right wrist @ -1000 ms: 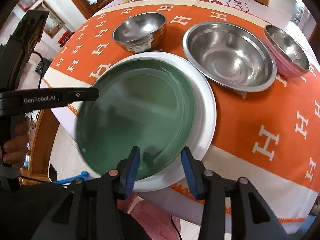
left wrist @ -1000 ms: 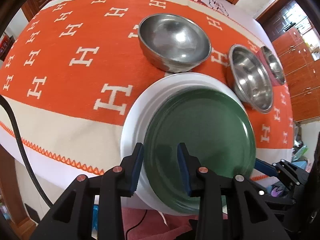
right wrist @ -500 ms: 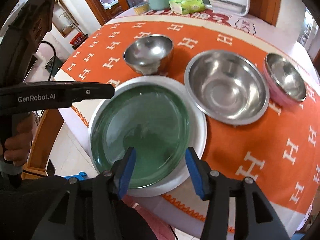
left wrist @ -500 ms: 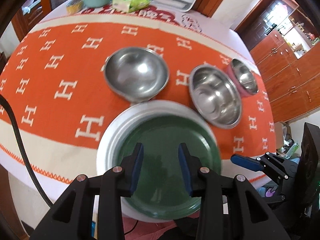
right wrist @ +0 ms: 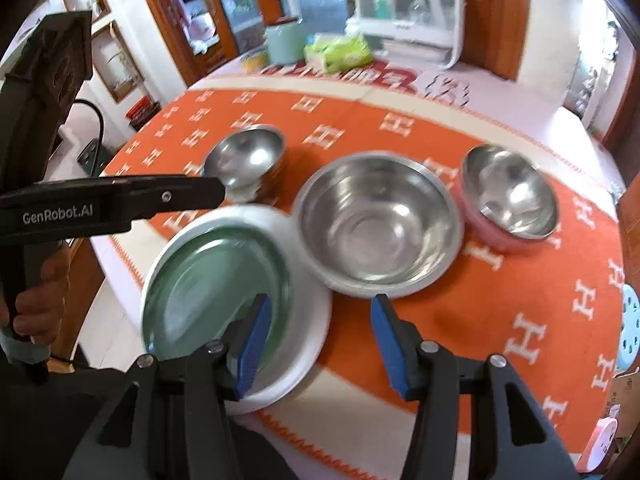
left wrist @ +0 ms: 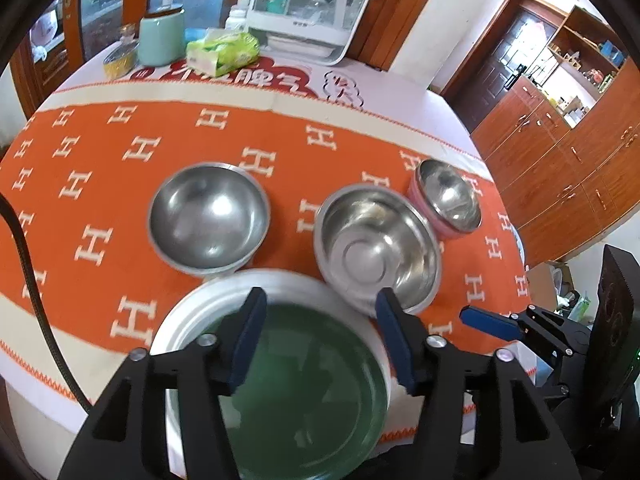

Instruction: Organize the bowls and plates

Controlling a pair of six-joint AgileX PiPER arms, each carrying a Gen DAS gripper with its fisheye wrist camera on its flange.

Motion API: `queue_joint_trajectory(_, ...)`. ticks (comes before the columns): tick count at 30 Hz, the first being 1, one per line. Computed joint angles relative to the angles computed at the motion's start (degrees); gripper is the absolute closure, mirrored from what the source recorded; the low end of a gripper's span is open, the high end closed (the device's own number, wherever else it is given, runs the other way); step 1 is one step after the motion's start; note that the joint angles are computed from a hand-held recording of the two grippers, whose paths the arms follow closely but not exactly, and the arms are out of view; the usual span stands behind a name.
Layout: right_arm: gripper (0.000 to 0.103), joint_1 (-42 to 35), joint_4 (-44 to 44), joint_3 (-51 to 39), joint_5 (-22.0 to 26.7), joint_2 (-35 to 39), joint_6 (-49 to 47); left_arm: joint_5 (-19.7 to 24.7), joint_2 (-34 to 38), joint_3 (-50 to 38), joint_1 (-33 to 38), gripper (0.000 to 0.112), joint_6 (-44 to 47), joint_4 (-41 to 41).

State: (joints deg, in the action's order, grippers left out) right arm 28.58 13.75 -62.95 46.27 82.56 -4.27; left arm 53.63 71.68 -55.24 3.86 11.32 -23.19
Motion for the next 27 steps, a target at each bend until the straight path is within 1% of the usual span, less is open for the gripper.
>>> queue_joint_trajectory(3, 0.051, -1.89, -0.34, 0.58, -1.78, -0.10, -0.89, -2.23, 1.72, -1.25, -2.43, 0.050, -2.25, 1.33)
queue_joint_trajectory(6, 0.051, -3.89, -0.36, 1.53, -4.18, 0.39, -2.03, -3.33, 3.97, -2.52, -4.30, 0.046, -3.94, 2.46)
queue_joint_trajectory(10, 0.051, -5.34, -1.54, 2.05, -6.38, 2.52, -1.71, -4.18, 7.82, -4.43, -6.64, 0.046, -5.89, 4.14)
queue_joint_trajectory(14, 0.051, -6.98, 0.46, 2.15, -7.84, 5.31, -4.33, -5.20, 11.50, -5.93, -8.29, 0.046, -6.77, 4.89)
queue_joint_trajectory(19, 0.051, -8.61, 2.58, 1.58, -8.56, 8.68, -6.62, -5.19, 16.32, -8.25, -9.99, 0.046, -8.14, 5.90)
queue_joint_trajectory(27, 0.051, -10.49, 6.20, 1.65, -10.10, 12.03, -10.28, -3.10, 23.46, -12.08, -10.47, 0.046, -11.63, 7.40)
